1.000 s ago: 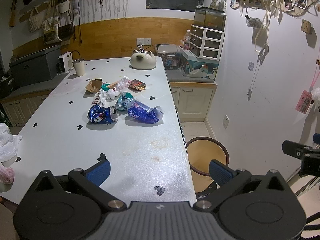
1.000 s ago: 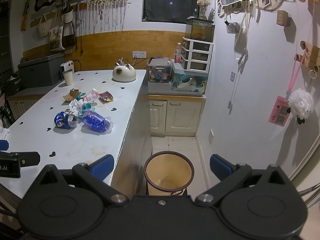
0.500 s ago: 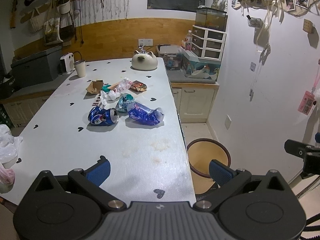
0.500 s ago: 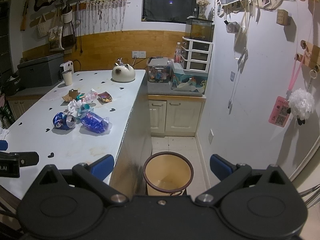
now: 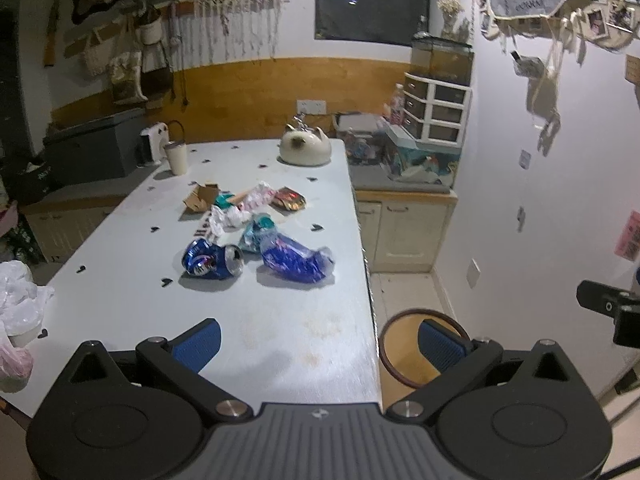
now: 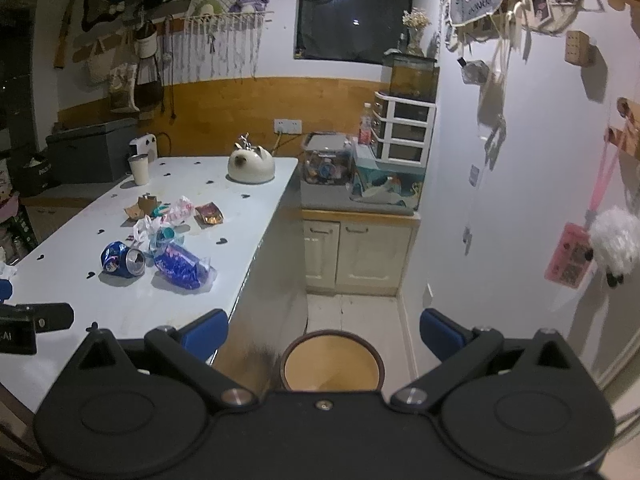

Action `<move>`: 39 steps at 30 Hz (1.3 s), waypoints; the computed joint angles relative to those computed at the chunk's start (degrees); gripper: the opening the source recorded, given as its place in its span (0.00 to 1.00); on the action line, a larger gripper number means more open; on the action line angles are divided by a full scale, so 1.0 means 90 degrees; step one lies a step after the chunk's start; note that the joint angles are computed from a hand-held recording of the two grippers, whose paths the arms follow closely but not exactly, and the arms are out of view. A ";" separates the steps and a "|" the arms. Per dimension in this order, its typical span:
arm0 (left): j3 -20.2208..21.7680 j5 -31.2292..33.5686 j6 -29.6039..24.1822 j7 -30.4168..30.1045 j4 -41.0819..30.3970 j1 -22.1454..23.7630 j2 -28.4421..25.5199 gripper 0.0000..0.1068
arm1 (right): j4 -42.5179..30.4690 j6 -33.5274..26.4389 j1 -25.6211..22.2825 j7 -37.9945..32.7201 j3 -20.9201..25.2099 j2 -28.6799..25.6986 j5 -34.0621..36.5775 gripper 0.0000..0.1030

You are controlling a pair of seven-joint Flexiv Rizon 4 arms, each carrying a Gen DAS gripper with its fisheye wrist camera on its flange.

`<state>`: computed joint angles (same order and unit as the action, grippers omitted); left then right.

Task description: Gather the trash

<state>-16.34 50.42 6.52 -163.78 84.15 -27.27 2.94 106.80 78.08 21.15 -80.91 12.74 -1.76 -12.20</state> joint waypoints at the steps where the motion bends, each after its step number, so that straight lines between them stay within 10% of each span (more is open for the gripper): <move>1: -0.0006 0.0037 -0.0046 -0.0005 -0.0036 0.0011 -0.0012 0.96 | -0.0070 0.0033 0.0012 -0.0114 0.0009 -0.0061 0.0079 1.00; 14: 0.0260 0.0364 -0.0150 0.0384 0.0099 0.0518 0.0338 0.96 | -0.1446 -0.0045 0.0281 -0.0905 0.0168 -0.1091 0.0569 1.00; 26: 0.1600 -0.0827 0.2468 0.1988 0.1434 0.1942 0.1090 0.96 | -0.3049 0.0037 0.1463 0.0788 -0.0582 -0.2618 -0.1007 1.00; 39: 0.2406 -0.3091 0.4808 0.4797 0.1688 0.3433 -0.0016 0.96 | -0.6246 -0.1556 0.2170 0.0373 -0.0383 -0.4904 -0.0852 1.00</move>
